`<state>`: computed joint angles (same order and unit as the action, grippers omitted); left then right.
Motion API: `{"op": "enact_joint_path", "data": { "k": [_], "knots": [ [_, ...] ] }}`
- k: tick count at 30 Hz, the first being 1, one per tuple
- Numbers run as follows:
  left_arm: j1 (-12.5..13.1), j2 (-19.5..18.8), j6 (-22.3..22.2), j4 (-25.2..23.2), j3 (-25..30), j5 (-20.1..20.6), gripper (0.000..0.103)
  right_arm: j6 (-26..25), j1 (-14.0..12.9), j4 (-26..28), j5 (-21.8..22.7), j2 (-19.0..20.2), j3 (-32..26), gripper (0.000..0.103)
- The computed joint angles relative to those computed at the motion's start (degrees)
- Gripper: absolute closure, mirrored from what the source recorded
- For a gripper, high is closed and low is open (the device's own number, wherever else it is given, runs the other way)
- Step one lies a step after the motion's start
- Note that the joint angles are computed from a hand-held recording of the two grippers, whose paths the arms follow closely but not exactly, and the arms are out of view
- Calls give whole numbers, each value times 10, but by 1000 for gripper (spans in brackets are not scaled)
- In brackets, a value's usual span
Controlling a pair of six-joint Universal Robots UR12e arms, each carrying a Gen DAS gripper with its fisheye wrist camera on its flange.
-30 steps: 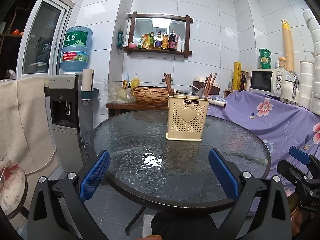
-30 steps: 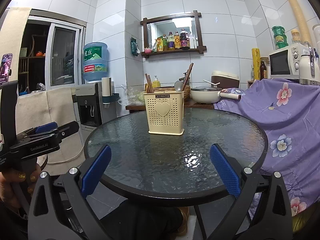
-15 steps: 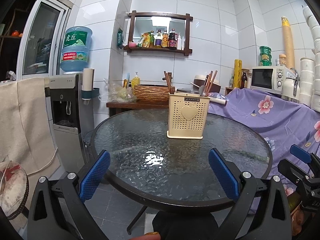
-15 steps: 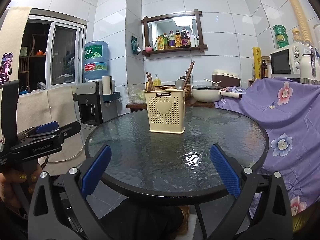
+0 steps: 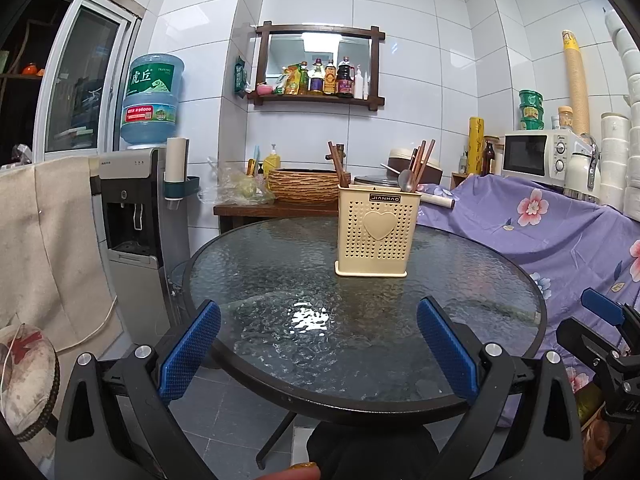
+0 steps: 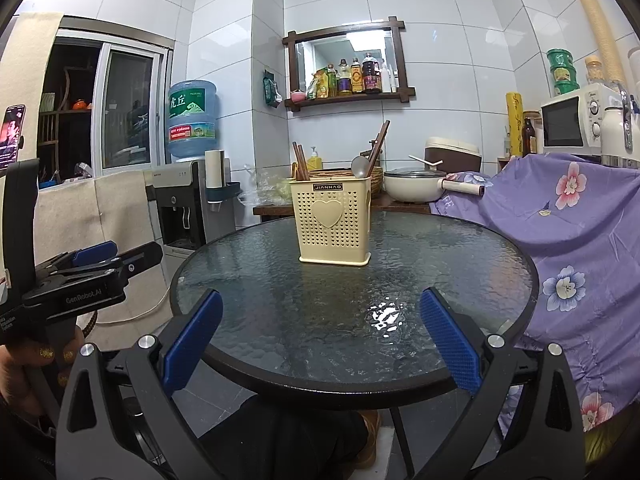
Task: Organize utensils
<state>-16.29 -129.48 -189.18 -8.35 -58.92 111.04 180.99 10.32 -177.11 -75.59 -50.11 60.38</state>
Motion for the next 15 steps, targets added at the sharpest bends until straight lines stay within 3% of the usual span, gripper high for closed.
{"op": "enact_joint_path", "data": {
  "k": [15],
  "knots": [
    [0,-1,1,0,1,2,6,-2,1,4,1,1,-1,6]
  ]
}}
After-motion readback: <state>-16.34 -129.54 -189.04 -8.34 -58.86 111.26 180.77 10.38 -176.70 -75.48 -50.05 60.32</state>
